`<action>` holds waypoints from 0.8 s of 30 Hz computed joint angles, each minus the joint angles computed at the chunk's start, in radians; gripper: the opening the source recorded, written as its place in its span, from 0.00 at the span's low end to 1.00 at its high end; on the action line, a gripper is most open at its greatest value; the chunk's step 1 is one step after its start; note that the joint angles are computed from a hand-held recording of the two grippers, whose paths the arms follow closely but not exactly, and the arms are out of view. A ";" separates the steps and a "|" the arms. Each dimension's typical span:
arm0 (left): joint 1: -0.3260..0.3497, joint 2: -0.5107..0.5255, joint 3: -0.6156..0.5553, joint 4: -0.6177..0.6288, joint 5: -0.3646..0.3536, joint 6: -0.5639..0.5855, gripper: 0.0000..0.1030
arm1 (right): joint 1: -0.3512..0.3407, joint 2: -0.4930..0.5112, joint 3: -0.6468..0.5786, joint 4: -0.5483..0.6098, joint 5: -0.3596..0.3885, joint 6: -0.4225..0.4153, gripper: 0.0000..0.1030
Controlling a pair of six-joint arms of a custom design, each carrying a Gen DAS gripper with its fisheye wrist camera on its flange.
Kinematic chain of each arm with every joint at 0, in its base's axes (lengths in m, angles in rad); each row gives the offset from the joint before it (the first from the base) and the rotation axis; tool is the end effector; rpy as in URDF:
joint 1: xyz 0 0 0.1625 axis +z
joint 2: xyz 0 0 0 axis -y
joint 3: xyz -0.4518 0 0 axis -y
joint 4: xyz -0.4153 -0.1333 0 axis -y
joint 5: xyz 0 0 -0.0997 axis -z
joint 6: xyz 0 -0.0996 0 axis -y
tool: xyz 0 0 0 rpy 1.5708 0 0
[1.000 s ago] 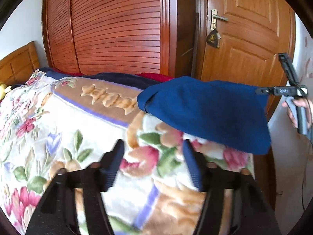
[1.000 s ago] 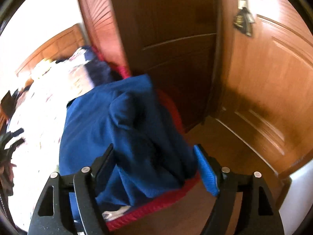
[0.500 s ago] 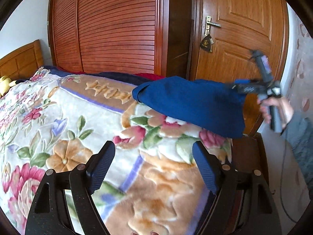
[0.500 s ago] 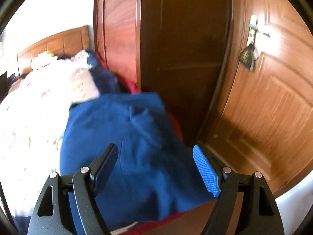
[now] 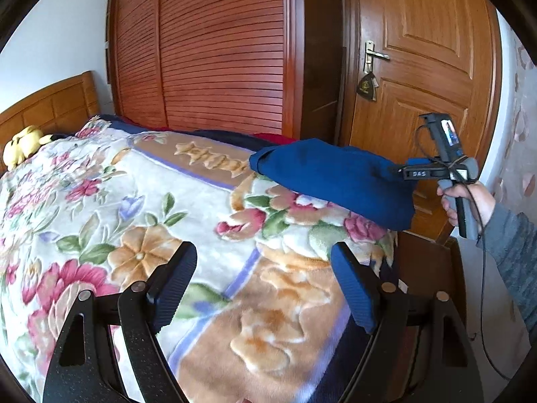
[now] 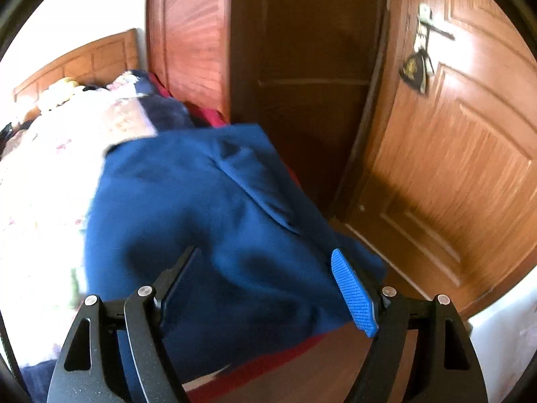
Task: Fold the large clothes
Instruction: 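Lower the bundle onto the bed corner and open both tools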
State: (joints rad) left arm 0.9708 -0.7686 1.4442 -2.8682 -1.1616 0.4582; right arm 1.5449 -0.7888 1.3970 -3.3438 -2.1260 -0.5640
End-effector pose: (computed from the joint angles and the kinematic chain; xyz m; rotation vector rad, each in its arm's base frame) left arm -0.2995 -0.7440 0.2006 1.1833 2.3734 -0.8870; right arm 0.0607 -0.7782 0.3039 0.1747 -2.0866 1.1264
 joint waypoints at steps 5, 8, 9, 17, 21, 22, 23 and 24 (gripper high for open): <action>0.000 -0.045 0.068 -0.054 0.048 -0.018 0.80 | 0.053 -0.024 0.082 -0.062 0.032 -0.032 0.80; -0.001 -0.077 0.113 -0.084 0.099 -0.039 0.80 | 0.087 -0.024 0.141 -0.098 0.049 -0.040 0.82; 0.001 -0.093 0.133 -0.090 0.110 -0.050 0.80 | 0.097 -0.021 0.160 -0.111 0.055 -0.041 0.82; 0.006 -0.218 0.282 -0.156 0.249 -0.098 0.80 | 0.190 0.028 0.284 -0.154 0.125 -0.053 0.82; 0.015 -0.295 0.353 -0.172 0.293 -0.129 0.80 | 0.228 0.058 0.312 -0.160 0.162 -0.045 0.82; 0.018 -0.314 0.366 -0.171 0.302 -0.139 0.80 | 0.233 0.063 0.316 -0.158 0.168 -0.044 0.82; 0.022 -0.330 0.378 -0.170 0.312 -0.148 0.80 | 0.242 0.072 0.322 -0.159 0.174 -0.038 0.82; 0.024 -0.342 0.387 -0.170 0.323 -0.154 0.80 | 0.249 0.079 0.324 -0.156 0.181 -0.034 0.82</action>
State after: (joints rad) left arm 0.9950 -1.1107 1.8316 -3.0379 -0.8390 0.3037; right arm 1.7938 -0.7099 1.7212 -3.4996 -1.9449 -0.5975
